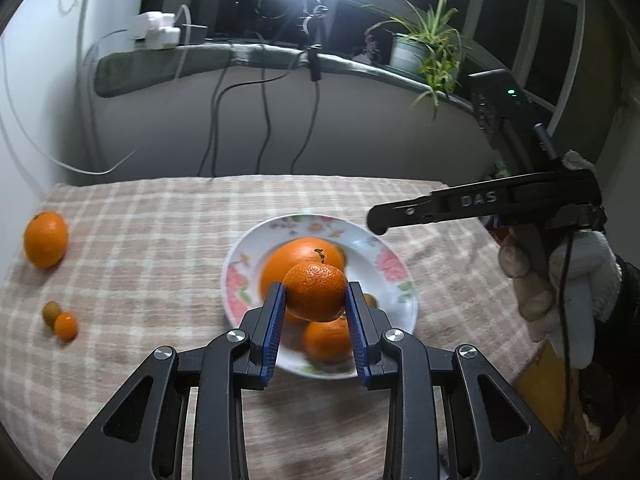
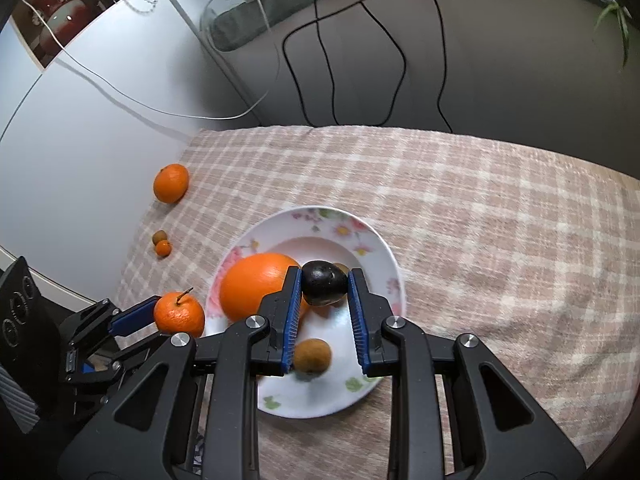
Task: Organize fruits
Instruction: 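Carry the mandarin and plum onto the plate and open both grippers, then move both grippers away from the plate toward the last loose fruits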
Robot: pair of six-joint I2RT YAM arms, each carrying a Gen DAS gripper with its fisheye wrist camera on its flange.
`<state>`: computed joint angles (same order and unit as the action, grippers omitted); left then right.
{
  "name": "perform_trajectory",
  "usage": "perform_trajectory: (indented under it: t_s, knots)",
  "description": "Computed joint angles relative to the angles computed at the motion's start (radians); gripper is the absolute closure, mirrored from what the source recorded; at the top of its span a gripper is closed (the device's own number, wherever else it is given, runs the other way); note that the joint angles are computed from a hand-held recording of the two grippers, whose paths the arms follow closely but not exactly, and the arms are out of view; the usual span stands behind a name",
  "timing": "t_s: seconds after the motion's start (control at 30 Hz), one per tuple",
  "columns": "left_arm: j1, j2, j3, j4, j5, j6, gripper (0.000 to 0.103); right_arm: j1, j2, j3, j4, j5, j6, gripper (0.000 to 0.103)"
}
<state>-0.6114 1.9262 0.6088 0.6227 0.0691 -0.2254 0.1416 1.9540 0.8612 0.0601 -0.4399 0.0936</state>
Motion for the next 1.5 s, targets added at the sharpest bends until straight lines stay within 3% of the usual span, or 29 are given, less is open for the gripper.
perform_trajectory:
  t_s: [0.6,1.1,1.17,1.23,1.3,1.37,1.5]
  knots:
    - [-0.13,0.094,0.145,-0.105,-0.021,-0.012,0.074,-0.044,0.046,-0.022,0.023,-0.037,-0.029,0.079]
    - [-0.148,0.115,0.176,-0.13,-0.049,0.005,0.072,-0.04,0.053,-0.03,0.032,-0.04,-0.043,0.078]
    - [-0.153,0.112,0.176,-0.133,-0.062,0.009,0.065,-0.037,0.053,-0.031,0.033,-0.038,-0.044,0.078]
    - [-0.151,0.111,0.177,-0.134,-0.059,0.007,0.064,-0.036,0.052,-0.029,0.028,-0.039,-0.048,0.077]
    - [-0.147,0.11,0.177,-0.137,-0.06,0.003,0.054,-0.035,0.048,-0.031,0.032,-0.04,-0.048,0.067]
    - [-0.143,0.108,0.173,-0.133,-0.06,-0.004,0.043,-0.035,0.037,-0.044,0.05,-0.037,-0.044,0.038]
    - [-0.138,0.103,0.165,-0.133,-0.059,-0.012,0.035,-0.033,0.012,-0.062,0.071,-0.036,-0.037,0.032]
